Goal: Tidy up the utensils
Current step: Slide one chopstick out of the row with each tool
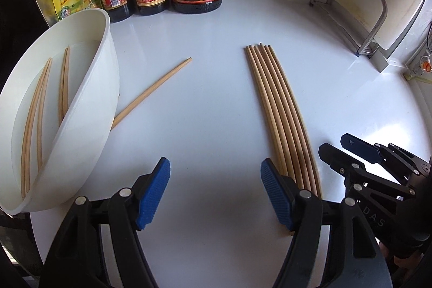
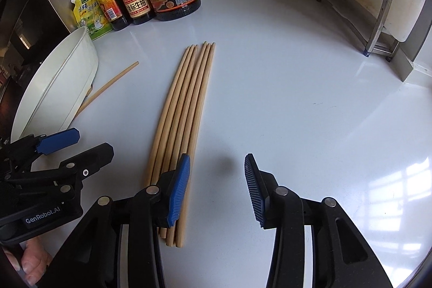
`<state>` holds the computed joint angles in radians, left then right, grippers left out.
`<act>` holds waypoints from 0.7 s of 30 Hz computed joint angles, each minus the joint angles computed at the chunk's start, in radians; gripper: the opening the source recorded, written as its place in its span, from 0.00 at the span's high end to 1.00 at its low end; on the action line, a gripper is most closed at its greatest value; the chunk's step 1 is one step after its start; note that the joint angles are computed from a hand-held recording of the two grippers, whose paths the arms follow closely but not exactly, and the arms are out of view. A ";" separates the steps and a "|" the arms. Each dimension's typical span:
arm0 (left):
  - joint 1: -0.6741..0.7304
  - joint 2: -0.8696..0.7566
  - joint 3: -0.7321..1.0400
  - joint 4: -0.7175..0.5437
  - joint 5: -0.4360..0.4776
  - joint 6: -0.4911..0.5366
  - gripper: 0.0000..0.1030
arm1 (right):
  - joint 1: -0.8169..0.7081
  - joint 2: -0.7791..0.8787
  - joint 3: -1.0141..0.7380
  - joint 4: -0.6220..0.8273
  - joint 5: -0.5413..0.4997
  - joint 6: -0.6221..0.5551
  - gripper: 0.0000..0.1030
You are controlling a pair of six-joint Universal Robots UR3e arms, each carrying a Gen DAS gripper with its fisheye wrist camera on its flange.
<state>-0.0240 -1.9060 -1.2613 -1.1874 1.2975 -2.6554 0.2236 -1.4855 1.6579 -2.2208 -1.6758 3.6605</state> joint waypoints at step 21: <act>-0.008 -0.007 -0.005 0.010 0.010 -0.028 0.33 | 0.042 0.050 -0.039 0.012 -0.059 -0.038 0.61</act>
<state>-0.0318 -1.9134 -1.2665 -1.1774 1.3073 -2.6833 0.2660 -1.4359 1.6189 -2.2090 -1.7350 3.6228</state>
